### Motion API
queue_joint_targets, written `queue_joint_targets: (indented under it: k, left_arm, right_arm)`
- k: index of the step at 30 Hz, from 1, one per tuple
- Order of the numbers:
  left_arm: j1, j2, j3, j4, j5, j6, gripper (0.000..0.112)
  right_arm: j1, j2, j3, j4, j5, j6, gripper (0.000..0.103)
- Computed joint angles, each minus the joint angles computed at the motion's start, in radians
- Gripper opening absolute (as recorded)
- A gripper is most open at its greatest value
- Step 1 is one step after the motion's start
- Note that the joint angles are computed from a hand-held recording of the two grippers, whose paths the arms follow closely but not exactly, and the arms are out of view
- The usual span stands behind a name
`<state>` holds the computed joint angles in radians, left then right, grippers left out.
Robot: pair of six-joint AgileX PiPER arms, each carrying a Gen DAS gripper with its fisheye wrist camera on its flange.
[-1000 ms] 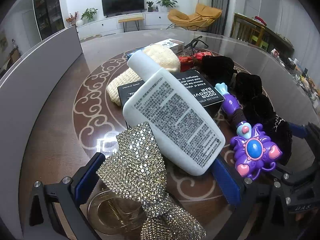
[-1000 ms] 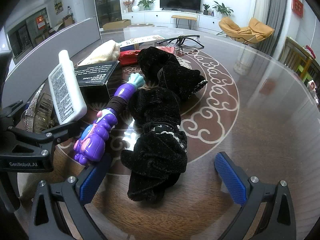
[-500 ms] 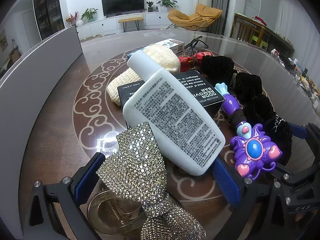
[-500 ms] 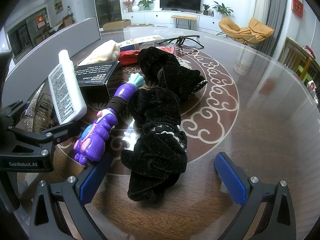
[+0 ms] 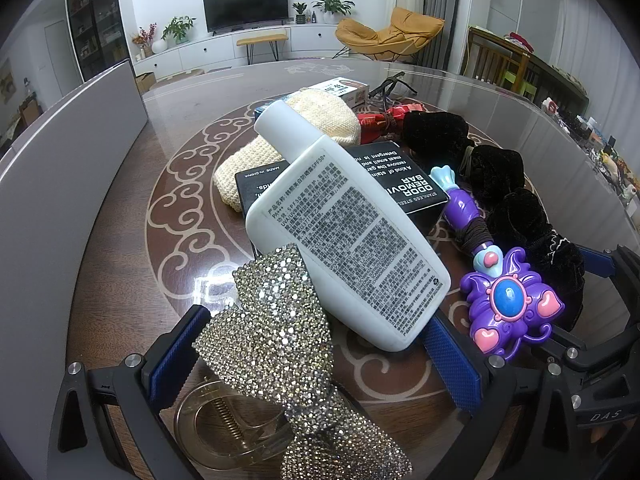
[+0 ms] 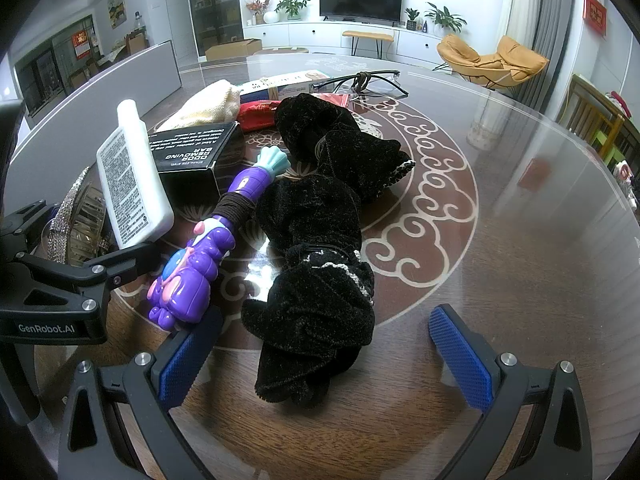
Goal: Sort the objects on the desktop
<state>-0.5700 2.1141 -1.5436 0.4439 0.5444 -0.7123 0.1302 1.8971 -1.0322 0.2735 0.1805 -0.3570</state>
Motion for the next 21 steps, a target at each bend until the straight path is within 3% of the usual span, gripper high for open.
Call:
queue_joint_targets:
  k: [21]
  left_arm:
    - [0.002, -0.002, 0.002, -0.002, 0.0, 0.004, 0.103]
  right_arm:
    - [-0.001, -0.001, 0.002, 0.004, -0.002, -0.004, 0.103]
